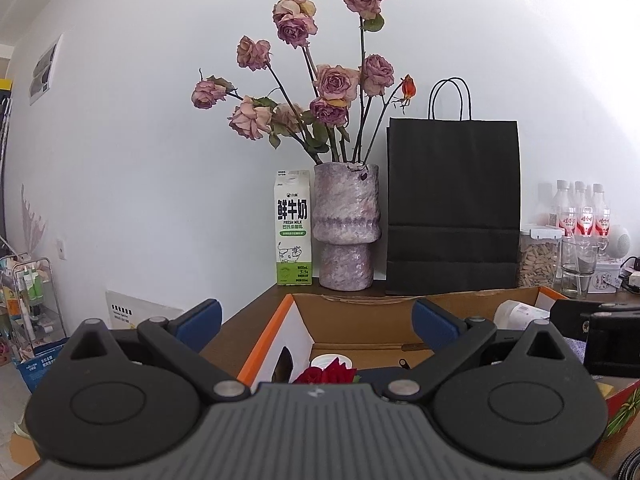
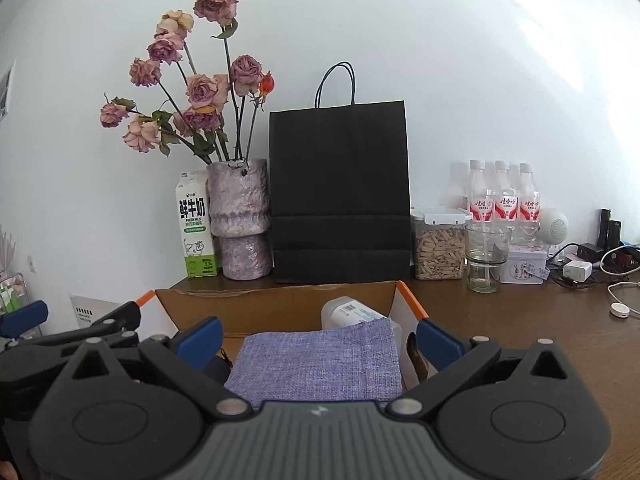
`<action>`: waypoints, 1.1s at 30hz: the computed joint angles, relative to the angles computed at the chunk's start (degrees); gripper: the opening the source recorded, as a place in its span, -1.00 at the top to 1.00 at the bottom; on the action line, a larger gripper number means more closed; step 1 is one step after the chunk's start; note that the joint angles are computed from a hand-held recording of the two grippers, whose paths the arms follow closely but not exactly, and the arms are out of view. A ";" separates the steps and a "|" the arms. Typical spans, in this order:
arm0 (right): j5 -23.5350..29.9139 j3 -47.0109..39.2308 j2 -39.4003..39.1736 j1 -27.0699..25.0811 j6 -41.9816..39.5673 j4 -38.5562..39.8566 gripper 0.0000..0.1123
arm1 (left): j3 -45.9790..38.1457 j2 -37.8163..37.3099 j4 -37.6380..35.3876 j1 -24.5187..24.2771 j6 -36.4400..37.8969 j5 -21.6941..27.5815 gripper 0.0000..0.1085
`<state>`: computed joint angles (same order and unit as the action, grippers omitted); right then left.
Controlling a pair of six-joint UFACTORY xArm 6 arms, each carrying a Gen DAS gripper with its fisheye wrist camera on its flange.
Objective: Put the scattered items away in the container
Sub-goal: 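Move both open tools back toward the caps and cables on the table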
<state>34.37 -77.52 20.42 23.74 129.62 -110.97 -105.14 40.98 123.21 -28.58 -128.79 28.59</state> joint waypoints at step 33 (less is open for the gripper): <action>6.74 13.38 -5.94 3.58 3.33 -2.46 -0.83 | 19.62 -10.72 2.93 -1.79 -2.52 10.60 -0.90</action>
